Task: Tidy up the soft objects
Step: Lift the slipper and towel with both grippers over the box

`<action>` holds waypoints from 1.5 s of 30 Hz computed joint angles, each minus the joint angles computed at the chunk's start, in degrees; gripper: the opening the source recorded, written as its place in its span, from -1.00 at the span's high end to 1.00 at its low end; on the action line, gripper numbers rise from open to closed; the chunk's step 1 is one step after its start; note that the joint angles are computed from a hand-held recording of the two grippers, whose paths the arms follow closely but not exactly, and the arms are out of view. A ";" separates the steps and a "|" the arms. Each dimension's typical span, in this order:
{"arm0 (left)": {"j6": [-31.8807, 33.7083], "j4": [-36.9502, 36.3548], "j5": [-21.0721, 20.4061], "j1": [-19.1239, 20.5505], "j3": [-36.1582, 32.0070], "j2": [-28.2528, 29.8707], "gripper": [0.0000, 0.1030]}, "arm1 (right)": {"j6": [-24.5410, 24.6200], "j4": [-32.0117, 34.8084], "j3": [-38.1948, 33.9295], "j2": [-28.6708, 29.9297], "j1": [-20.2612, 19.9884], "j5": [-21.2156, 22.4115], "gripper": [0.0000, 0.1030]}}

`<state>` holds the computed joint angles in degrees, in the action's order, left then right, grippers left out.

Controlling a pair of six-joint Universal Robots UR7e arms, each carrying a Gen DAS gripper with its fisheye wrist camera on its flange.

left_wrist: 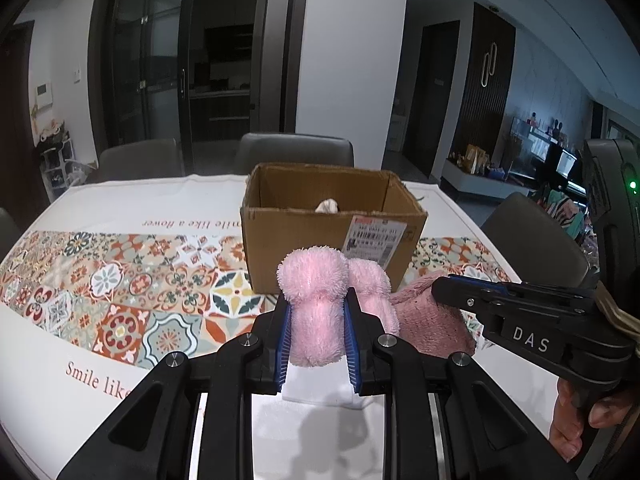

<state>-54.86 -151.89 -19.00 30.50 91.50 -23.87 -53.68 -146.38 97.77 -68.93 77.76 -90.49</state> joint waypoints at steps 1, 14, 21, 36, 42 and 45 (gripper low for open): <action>0.35 -0.26 0.46 -0.09 0.04 -0.11 0.54 | 0.20 -0.09 -0.10 -0.02 0.16 0.27 0.85; 14.64 -13.28 4.50 -0.24 -0.63 0.37 0.54 | 1.19 -5.14 0.85 -0.95 1.90 3.58 0.85; 27.16 -25.03 5.81 0.00 -2.46 1.74 0.54 | 2.39 -8.61 1.13 -1.33 3.02 6.12 0.85; 57.95 -50.49 5.78 1.12 -11.65 6.12 0.54 | 5.02 -14.31 -0.18 -0.50 5.47 9.80 0.85; 64.28 -54.07 4.80 2.00 -14.59 6.90 0.54 | 5.41 -16.21 -1.16 0.38 6.38 10.72 0.85; 67.14 -55.51 4.11 2.63 -16.33 7.38 0.54 | 5.64 -16.72 -2.04 1.09 6.82 10.89 0.85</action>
